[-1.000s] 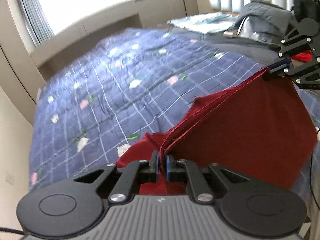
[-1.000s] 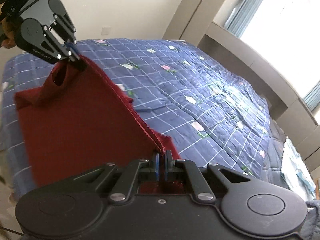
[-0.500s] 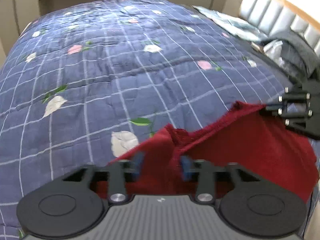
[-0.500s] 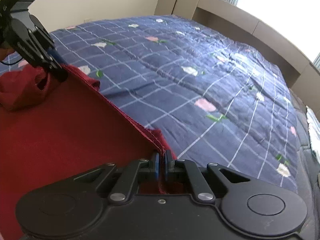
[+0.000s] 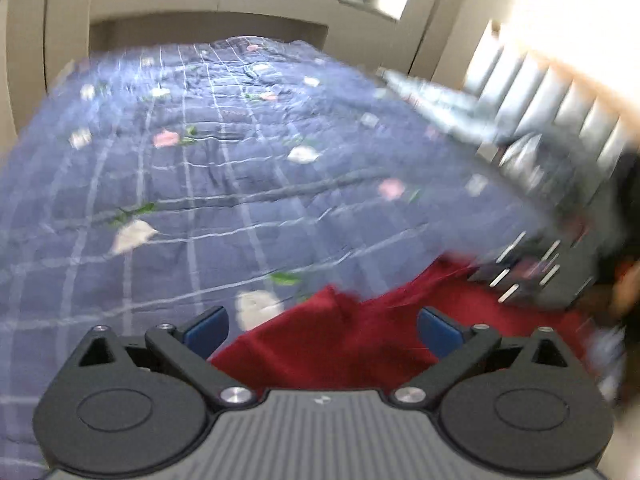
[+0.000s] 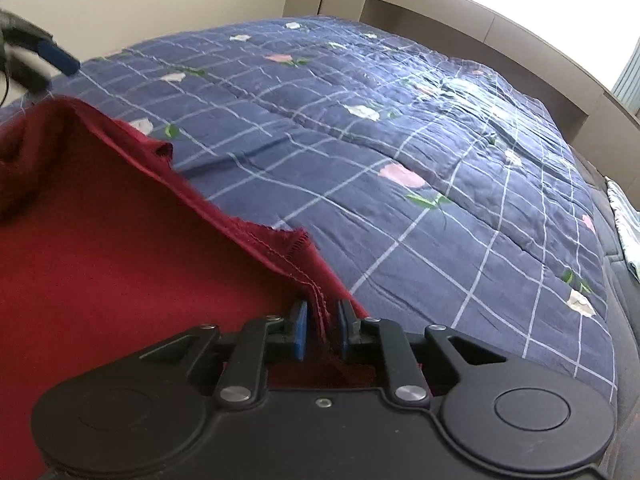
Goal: Fold small clothes
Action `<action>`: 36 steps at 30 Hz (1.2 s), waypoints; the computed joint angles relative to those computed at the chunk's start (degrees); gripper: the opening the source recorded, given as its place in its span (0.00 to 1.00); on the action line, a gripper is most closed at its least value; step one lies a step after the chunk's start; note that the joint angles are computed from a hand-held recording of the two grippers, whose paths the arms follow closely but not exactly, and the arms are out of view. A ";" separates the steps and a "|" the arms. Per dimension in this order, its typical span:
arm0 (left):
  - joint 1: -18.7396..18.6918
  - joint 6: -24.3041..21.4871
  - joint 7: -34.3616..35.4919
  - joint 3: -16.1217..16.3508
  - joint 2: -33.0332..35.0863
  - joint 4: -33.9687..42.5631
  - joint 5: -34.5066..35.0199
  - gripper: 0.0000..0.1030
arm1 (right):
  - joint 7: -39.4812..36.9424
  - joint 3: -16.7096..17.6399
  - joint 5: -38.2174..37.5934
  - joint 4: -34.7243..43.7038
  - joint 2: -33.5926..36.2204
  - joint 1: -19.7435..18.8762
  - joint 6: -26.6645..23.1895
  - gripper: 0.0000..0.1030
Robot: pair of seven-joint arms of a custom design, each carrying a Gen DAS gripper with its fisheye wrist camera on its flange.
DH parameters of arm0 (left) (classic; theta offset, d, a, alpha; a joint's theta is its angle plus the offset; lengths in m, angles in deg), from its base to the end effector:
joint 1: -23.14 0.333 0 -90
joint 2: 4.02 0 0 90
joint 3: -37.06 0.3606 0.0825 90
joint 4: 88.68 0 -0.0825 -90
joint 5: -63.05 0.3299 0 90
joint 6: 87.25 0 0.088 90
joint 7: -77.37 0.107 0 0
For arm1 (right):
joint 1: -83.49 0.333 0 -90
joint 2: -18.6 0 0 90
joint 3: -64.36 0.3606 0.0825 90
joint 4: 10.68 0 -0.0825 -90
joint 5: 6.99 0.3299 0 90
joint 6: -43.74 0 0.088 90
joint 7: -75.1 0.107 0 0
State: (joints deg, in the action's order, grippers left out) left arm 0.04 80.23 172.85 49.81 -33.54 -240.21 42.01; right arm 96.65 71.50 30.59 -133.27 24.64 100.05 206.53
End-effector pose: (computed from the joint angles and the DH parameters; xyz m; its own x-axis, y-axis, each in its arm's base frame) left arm 0.3579 -0.0274 0.5591 -0.0674 -0.9372 0.3421 -0.7429 -0.1817 -0.6442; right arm 0.5222 0.1916 0.4938 0.8066 -0.5588 0.1927 -0.3539 -0.7177 -0.5998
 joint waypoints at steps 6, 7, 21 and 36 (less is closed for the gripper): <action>3.04 3.44 -5.70 -0.47 -4.50 -1.85 -1.47 0.99 | 5.29 -0.51 -1.78 1.06 0.32 0.10 -1.45 0.19; 5.13 3.21 -7.03 -2.38 -4.84 -2.32 0.61 0.99 | 4.76 -0.24 -0.01 1.25 -0.03 -0.29 -1.88 0.23; 8.35 3.15 -18.43 -21.56 -0.35 -6.92 20.88 0.94 | -4.04 -4.15 20.08 -3.24 -7.90 -2.58 -8.88 0.83; 29.70 6.24 -41.98 -39.03 -6.10 -7.48 46.52 0.04 | -7.15 -3.80 29.26 -4.93 -5.04 -2.49 -1.98 0.11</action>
State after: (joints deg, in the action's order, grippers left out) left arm 29.74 86.46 130.87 10.78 -39.65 -247.69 88.53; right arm 89.51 67.69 59.86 -138.19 19.61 97.57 204.55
